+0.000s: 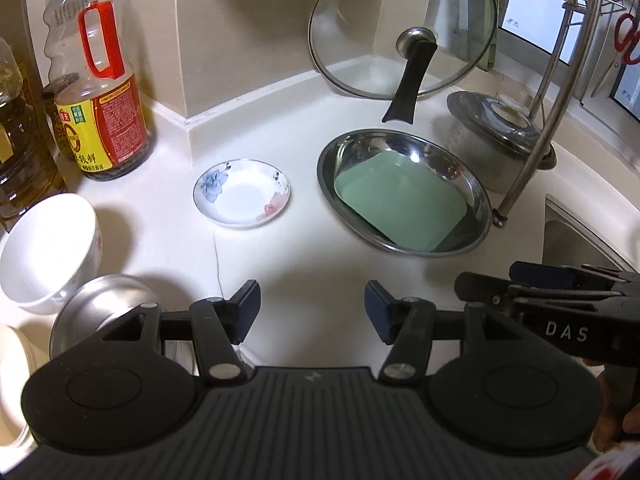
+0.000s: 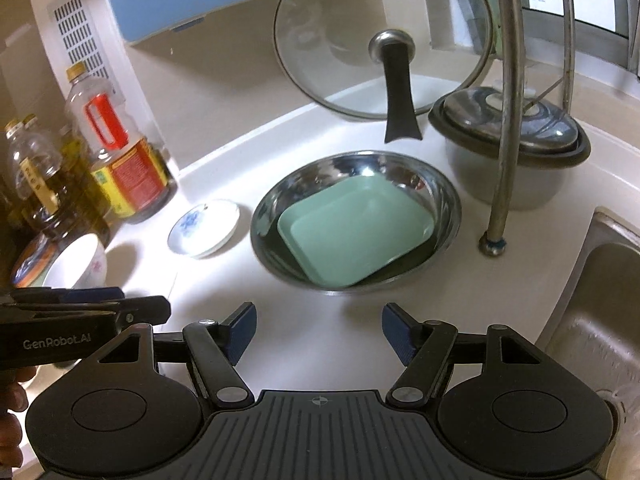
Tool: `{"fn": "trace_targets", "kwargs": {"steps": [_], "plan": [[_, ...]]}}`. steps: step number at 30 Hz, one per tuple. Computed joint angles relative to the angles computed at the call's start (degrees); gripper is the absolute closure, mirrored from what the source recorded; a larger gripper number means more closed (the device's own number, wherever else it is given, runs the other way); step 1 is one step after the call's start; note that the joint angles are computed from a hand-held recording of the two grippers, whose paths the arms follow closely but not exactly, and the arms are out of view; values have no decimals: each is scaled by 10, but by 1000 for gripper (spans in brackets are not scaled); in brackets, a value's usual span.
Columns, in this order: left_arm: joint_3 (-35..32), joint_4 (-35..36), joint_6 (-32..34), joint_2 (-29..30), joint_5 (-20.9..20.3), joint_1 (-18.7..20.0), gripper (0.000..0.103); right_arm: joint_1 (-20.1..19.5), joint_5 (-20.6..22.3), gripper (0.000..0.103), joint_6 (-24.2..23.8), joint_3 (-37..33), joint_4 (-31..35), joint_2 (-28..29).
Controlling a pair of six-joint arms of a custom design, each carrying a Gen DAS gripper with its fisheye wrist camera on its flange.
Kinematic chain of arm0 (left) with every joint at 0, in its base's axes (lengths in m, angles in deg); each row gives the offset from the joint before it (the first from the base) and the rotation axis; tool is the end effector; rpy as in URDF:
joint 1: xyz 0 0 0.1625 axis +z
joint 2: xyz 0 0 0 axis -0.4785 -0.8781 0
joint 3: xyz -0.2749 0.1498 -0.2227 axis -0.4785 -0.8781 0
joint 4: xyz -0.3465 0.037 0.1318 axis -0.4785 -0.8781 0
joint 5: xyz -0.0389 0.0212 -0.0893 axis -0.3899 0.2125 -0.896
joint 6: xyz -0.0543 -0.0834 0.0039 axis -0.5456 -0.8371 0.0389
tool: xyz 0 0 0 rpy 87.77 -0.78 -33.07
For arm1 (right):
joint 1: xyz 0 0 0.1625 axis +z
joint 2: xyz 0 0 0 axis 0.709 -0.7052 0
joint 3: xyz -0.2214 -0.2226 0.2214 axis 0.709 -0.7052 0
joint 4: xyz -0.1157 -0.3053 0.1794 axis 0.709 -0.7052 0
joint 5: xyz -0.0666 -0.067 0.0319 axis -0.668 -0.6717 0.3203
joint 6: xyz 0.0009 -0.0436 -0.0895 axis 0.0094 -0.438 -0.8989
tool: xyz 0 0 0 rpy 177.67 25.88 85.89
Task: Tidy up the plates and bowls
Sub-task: 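Open the right tool and withdraw it from the pan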
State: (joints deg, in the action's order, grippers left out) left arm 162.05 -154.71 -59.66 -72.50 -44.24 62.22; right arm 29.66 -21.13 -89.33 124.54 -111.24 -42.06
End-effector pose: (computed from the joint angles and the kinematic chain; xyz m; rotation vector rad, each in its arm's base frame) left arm -0.3348 -0.4755 0.0129 0.4794 2.3524 -0.8214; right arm 0.0081 -0.4606 0.2714 0.4703 -2.5174 0.9812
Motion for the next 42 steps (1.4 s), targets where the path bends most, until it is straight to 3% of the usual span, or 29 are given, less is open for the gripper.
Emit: {"fn": "trace_targets", "kwargs": {"steps": [22, 42], "plan": [[41, 43, -93, -13, -3, -39, 47, -27, -5, 31, -19, 55, 50, -59], [39, 26, -66, -16, -7, -27, 47, -10, -20, 31, -2, 42, 45, -35]]}}
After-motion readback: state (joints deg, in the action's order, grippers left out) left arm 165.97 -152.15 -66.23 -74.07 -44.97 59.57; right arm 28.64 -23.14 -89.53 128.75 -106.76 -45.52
